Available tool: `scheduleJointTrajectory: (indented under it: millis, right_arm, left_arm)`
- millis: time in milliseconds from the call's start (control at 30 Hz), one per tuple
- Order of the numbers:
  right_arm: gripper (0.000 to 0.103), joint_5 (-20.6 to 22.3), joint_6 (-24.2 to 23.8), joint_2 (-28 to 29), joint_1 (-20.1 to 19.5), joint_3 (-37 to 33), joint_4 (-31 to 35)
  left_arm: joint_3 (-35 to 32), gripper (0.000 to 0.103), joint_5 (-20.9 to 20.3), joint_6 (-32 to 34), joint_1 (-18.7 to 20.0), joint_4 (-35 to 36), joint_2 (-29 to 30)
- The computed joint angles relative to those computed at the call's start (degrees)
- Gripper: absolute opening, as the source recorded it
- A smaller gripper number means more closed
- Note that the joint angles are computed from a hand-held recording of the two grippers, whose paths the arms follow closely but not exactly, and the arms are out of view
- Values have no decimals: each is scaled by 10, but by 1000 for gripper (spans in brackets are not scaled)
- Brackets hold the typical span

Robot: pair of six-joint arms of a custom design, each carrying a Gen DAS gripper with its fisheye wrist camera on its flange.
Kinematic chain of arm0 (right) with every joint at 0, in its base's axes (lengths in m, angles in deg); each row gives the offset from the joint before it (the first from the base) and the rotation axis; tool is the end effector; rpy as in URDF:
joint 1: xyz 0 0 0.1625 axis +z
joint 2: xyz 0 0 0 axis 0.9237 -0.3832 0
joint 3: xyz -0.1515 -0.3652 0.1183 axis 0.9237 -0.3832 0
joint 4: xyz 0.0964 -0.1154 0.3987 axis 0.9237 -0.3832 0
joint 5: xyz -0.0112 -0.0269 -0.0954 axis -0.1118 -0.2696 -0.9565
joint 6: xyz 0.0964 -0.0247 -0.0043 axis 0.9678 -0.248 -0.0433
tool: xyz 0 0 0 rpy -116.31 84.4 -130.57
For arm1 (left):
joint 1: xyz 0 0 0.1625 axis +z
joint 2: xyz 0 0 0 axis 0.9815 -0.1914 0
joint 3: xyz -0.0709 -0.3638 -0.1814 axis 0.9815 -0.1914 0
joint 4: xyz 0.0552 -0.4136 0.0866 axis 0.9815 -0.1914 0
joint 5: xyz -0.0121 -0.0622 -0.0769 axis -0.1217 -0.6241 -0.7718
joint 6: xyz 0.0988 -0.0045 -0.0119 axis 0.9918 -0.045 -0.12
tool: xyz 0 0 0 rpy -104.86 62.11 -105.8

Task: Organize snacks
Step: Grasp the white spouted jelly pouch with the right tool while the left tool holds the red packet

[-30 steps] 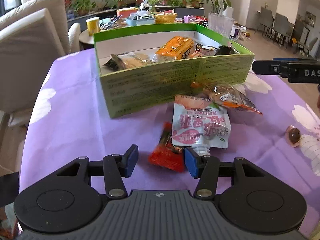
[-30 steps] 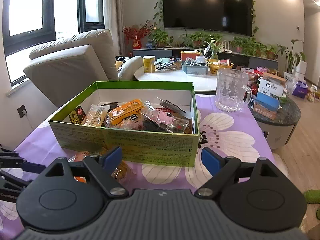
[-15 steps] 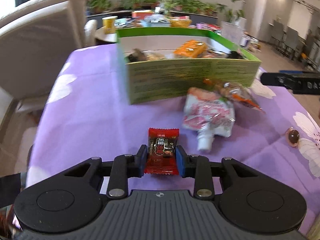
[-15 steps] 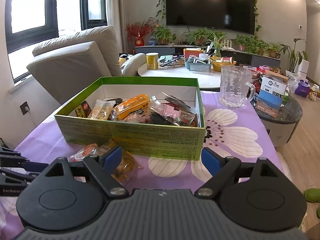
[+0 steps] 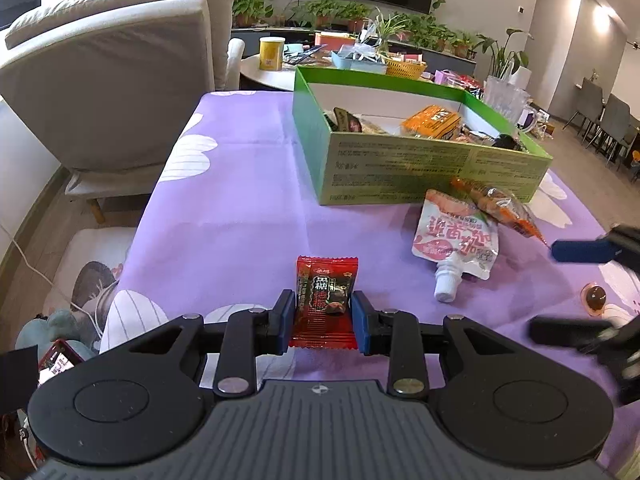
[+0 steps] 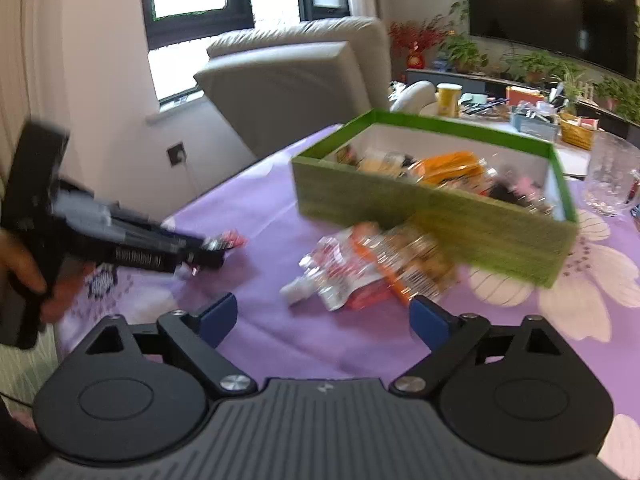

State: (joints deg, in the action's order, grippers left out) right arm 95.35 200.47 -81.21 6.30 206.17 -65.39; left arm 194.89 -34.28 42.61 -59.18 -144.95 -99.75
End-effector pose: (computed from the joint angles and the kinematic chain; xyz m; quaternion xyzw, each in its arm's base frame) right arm 0.0672 -0.2654 0.1450 0.3349 -0.8519 0.3361 0.2215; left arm -0.1809 -0.2816 0.0851 0.2780 0.8816 -0.3006 0.2348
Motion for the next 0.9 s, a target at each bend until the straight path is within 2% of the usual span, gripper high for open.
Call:
scheduleJointTrajectory:
  millis: [133,267,333,467,567,633,733,900]
  right_arm:
    - [85,47,8,56,25,-7,-53]
    - [85,88,1,83,42,-2,-125]
    - [85,100,-16,92,45,2,-159]
    - [85,89,-83,104,35,13,-223]
    - [85,66,-117,109,21,7,-220]
    - [85,60,-120,115,22,-10,-195]
    - [85,59,-113,129,27,-34,-161]
    - [85,72,-71,158,45,-65,-134]
  left_arm:
    - [4,28,1,-1,-2,7,-11]
    - [3,28,3,-2,2,8,-14]
    - [2,28,2,-2,6,2,-11]
    - [-2,28,-4,3,9,-5,-4]
    - [-3,28,-7,5,10,-7,-2]
    - [-4,28,-7,4,11,-8,0]
    - [-8,28,-9,8,17,-13,5]
    - [-11,28,-8,5,19,-10,7]
